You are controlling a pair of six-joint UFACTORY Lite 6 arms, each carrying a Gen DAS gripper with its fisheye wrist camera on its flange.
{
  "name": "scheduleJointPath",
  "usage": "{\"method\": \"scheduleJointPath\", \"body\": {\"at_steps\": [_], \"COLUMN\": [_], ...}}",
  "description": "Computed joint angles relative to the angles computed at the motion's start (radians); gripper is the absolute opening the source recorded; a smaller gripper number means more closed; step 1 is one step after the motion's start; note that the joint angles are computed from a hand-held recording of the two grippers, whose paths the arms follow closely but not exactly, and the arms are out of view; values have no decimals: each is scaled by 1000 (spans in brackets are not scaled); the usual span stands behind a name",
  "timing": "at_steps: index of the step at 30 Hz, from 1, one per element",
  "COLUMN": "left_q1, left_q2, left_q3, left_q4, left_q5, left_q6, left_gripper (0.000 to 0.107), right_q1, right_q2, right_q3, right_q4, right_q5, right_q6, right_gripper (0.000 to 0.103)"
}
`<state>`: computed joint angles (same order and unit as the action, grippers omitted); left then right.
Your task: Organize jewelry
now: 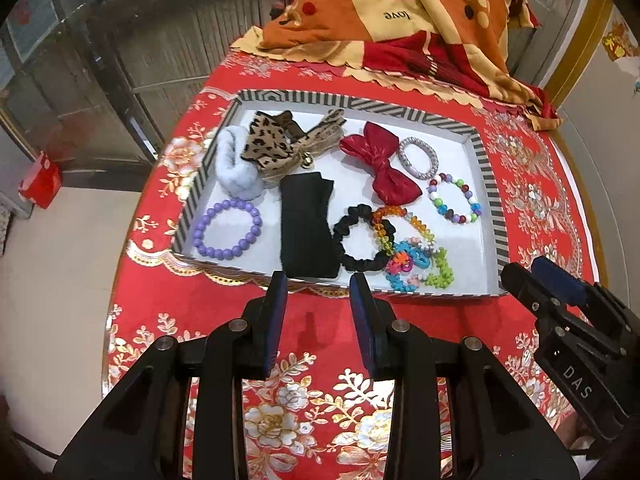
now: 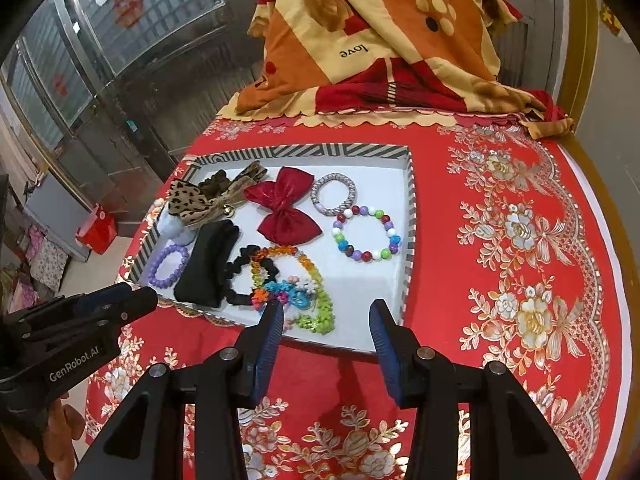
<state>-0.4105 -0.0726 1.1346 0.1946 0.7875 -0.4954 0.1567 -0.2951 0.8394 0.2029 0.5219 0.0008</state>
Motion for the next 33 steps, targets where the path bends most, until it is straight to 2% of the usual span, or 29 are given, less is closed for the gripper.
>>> {"method": "scheduleJointPath", "body": {"at_steps": [4, 7, 16, 20, 33], "left_q1": [1, 5, 1, -10, -21], "left_q2": [-33, -53, -102, -110, -105], "left_q3": [2, 12, 30, 40, 58], "left_q4": [31, 38, 62, 75, 103], "left_q5": [16, 27, 49, 61, 79], "left_q6": [-23, -25, -43, -58, -80], "left_gripper": [31, 31, 31, 31, 31], "right_q1": [45, 69, 119, 132, 127], "right_q2": [-20, -30, -79, -91, -79], "right_q3": [23, 38, 80, 89, 92], "right_q4": [-75, -122, -203, -238, -226], "right_q5": [19, 33, 74, 80, 84], "right_q6": [97, 161, 268, 298, 283], "right_gripper": [44, 55, 57, 66, 66]}}
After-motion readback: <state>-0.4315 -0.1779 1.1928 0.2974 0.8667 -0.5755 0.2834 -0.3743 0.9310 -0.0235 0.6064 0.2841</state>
